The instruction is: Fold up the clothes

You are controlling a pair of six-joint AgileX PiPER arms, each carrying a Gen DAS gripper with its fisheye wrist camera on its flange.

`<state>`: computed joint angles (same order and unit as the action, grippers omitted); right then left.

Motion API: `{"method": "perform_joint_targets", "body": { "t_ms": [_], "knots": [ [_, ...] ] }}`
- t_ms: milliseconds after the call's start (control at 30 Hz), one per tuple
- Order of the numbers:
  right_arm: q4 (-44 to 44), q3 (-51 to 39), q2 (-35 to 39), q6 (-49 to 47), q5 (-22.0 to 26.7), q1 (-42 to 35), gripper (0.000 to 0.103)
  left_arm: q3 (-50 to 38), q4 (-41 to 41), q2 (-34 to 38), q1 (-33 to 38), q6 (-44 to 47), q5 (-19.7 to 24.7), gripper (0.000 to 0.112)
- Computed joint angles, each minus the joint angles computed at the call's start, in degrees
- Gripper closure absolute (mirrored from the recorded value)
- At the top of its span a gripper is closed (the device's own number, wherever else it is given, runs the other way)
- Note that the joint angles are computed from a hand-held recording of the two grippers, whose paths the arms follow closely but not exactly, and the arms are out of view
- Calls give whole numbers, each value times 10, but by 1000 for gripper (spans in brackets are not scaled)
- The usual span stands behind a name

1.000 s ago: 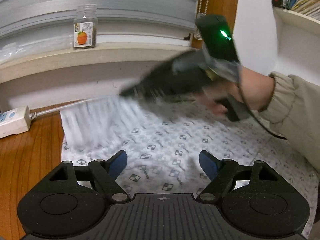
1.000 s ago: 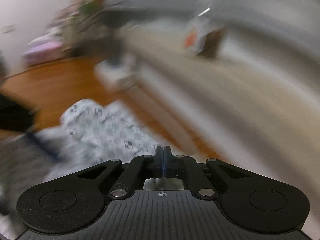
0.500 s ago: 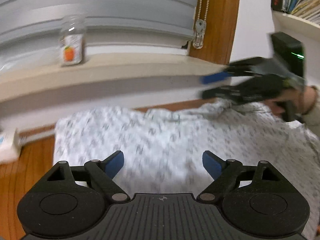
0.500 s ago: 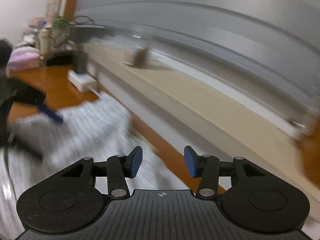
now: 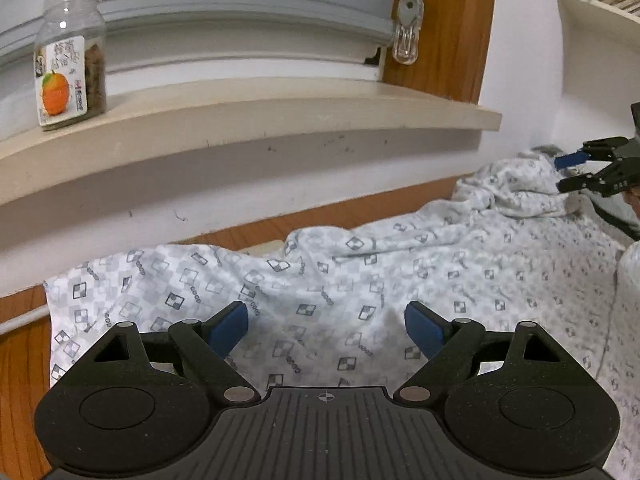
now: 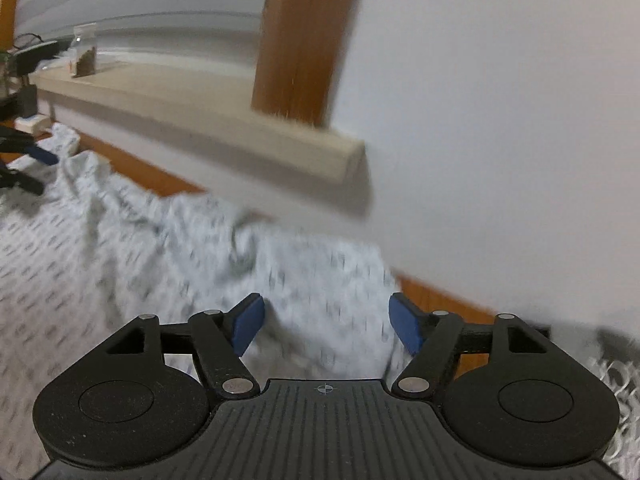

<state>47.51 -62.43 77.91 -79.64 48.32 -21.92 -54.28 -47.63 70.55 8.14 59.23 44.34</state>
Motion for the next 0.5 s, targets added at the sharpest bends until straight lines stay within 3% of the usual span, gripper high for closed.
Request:
{"method": "perform_joint_targets", "body": {
  "t_ms": [100, 167, 233, 300, 367, 433, 500],
  "knots": [
    [-37, -23, 27, 56, 1, 3, 30, -7, 26, 6, -13, -21, -5, 24],
    [-30, -28, 35, 77, -5, 7, 40, -7, 27, 6, -13, -21, -5, 23],
    [-25, -25, 30, 104, -17, 25, 79, -8, 19, 7, -7, -16, 2, 23],
    [-28, -17, 15, 112, -59, 48, 100, -9, 8, 9, 0, -10, 9, 23],
    [-29, -11, -12, 118, -112, 68, 100, -8, 7, 9, -1, -9, 8, 23],
    [33, -8, -39, 70, -162, 64, 100, -7, 10, 8, -3, -10, 6, 23],
    [108, 13, -76, 28, -255, 87, 100, -7, 13, 7, -4, -12, 4, 23]
  ]
}}
